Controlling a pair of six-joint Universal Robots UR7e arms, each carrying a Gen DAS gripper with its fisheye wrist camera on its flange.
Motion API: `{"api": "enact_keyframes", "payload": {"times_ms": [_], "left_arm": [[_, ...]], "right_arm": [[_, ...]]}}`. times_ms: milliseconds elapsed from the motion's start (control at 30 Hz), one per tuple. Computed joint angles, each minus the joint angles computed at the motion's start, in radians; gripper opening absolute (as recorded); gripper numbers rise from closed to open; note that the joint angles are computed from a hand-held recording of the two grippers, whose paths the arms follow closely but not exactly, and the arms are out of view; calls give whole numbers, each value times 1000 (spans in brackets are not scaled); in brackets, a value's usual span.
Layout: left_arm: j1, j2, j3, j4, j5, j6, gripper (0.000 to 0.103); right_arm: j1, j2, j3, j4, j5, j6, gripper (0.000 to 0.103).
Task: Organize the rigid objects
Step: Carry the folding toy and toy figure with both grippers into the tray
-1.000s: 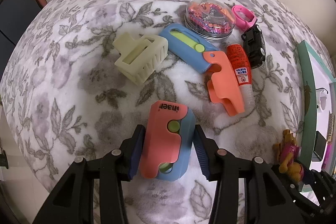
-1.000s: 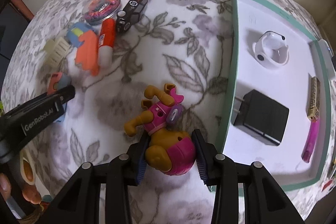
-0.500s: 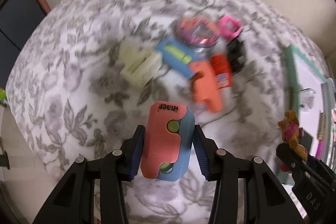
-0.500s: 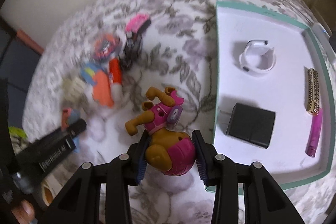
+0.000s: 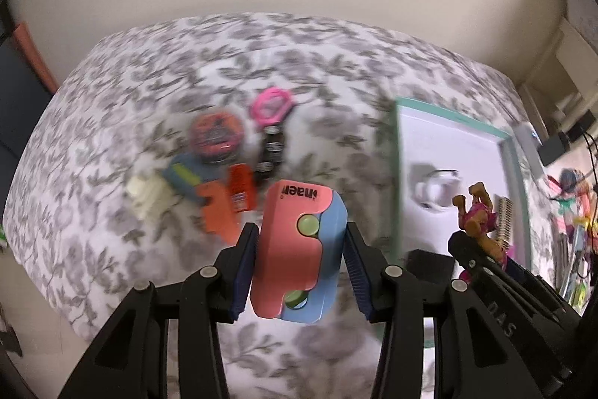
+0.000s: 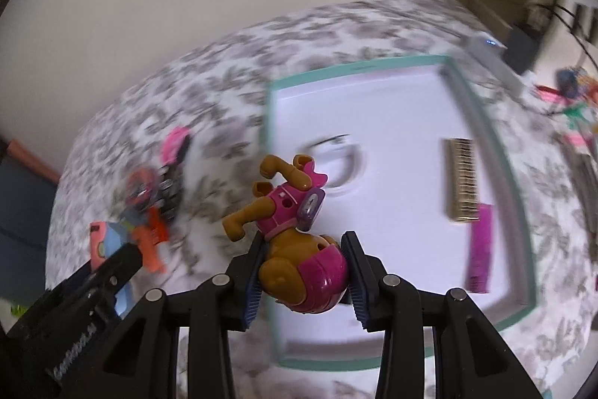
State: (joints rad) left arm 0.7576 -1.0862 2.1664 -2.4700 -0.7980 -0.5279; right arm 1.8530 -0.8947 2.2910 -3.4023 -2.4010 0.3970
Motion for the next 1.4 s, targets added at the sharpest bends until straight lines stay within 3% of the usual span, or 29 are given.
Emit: {"api": "enact_keyframes", "payload": {"times_ms": [233, 500, 733, 1033, 1400], "left_arm": [[-16, 126, -69, -47, -62, 61, 47], [-32, 227, -119, -96, -86, 108, 47], [-28, 296, -131, -209, -121, 192, 47], [1, 326, -120, -258, -156, 250, 48], [32, 333, -127, -243, -194, 248, 47]], "right_arm": [[-72, -105, 63, -12, -6, 79, 42], [-89, -181, 101, -34, -87, 92, 42], [-98, -157, 95, -110, -109, 41, 42], [-174, -146, 107, -42, -35, 100, 42], [-180, -127, 93, 7, -21, 103, 42]]}}
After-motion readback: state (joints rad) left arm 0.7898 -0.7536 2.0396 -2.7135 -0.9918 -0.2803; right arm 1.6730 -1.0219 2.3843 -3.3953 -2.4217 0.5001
